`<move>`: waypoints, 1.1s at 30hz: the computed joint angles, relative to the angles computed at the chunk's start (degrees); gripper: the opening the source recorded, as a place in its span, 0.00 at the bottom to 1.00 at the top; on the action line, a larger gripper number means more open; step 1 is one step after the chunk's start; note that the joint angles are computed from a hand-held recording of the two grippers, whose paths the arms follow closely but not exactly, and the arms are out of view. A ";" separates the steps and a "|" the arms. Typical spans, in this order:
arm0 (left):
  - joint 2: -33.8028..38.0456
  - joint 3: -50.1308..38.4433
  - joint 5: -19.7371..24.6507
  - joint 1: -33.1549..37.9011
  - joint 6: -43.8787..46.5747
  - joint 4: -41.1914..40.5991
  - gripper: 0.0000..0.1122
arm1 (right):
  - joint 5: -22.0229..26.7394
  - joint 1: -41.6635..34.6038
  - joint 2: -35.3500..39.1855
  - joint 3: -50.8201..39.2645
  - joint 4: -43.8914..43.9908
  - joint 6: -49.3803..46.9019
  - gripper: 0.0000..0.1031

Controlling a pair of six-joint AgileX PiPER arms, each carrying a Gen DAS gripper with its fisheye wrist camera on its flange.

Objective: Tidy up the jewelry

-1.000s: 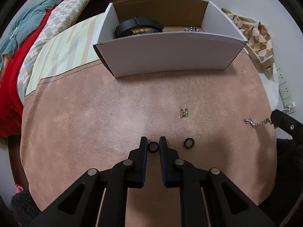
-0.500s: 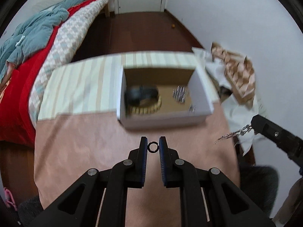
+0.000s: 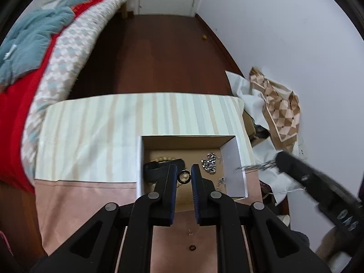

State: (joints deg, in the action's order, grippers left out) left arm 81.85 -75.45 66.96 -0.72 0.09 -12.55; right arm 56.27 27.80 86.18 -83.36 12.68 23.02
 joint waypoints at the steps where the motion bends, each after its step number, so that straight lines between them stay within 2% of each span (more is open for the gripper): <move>1: 1.51 -1.04 0.52 0.11 0.08 -0.54 0.09 | 0.09 -0.78 1.16 0.25 1.69 -1.22 0.08; 6: 6.05 -4.65 2.07 0.37 -1.42 -0.65 0.11 | 2.64 -3.62 6.30 1.12 7.44 -4.28 0.09; 7: 6.30 -4.86 1.97 0.45 -1.57 -0.53 0.14 | 3.21 -3.94 7.00 1.52 8.16 -5.04 0.09; 9: 6.54 -5.29 1.67 0.26 -2.57 1.12 0.29 | 3.96 -3.83 7.62 2.35 7.50 -4.95 0.10; 10: 6.49 -5.29 1.43 0.26 -2.91 1.75 0.45 | 4.02 -3.66 7.53 2.85 6.97 -4.84 0.10; 11: 6.01 -4.96 0.89 0.30 -3.74 2.80 0.56 | 4.20 -3.27 7.38 3.21 5.79 -4.27 0.17; 12: 5.55 -4.59 0.46 0.32 -4.45 3.59 0.58 | 4.16 -2.96 7.13 3.61 4.87 -3.84 0.33; 14: 5.05 -4.23 0.04 0.53 -5.01 4.85 0.58 | 3.97 -2.44 6.29 4.30 3.30 -3.03 0.53; 16: 3.84 -3.08 -0.40 0.32 -6.16 7.15 0.58 | 3.98 -1.77 5.65 4.33 1.53 -1.90 0.54; 17: 3.38 -2.58 -0.72 0.24 -6.62 8.01 0.63 | 4.35 -1.26 5.18 4.23 -0.09 -1.02 0.54; 19: 1.42 -0.45 -1.75 -0.03 -8.28 10.75 0.72 | 5.06 -0.09 4.62 3.64 -3.33 0.70 0.62; 21: -0.34 1.42 -2.43 -0.21 -9.74 12.77 0.74 | 6.76 1.92 4.37 2.55 -8.00 3.27 0.84; 23: -2.08 3.44 -3.03 -0.64 -10.67 14.69 0.83 | 8.62 4.36 4.42 1.48 -13.00 5.86 0.90; 25: -4.58 6.10 -3.80 -2.37 -13.32 19.30 0.87 | 10.48 6.45 4.51 0.84 -16.86 7.72 0.92; 26: -5.34 6.82 -3.94 -2.55 -13.63 20.25 0.89 | 11.37 7.29 4.59 0.71 -18.27 8.44 0.98; 33: -12.22 11.55 -2.73 -3.80 -16.26 25.15 0.90 | 13.20 11.22 2.34 1.39 -24.07 12.85 0.99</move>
State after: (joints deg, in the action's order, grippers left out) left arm 69.63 -63.90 64.22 -4.51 -16.17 12.59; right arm 69.47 39.02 88.52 -81.97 -11.39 35.87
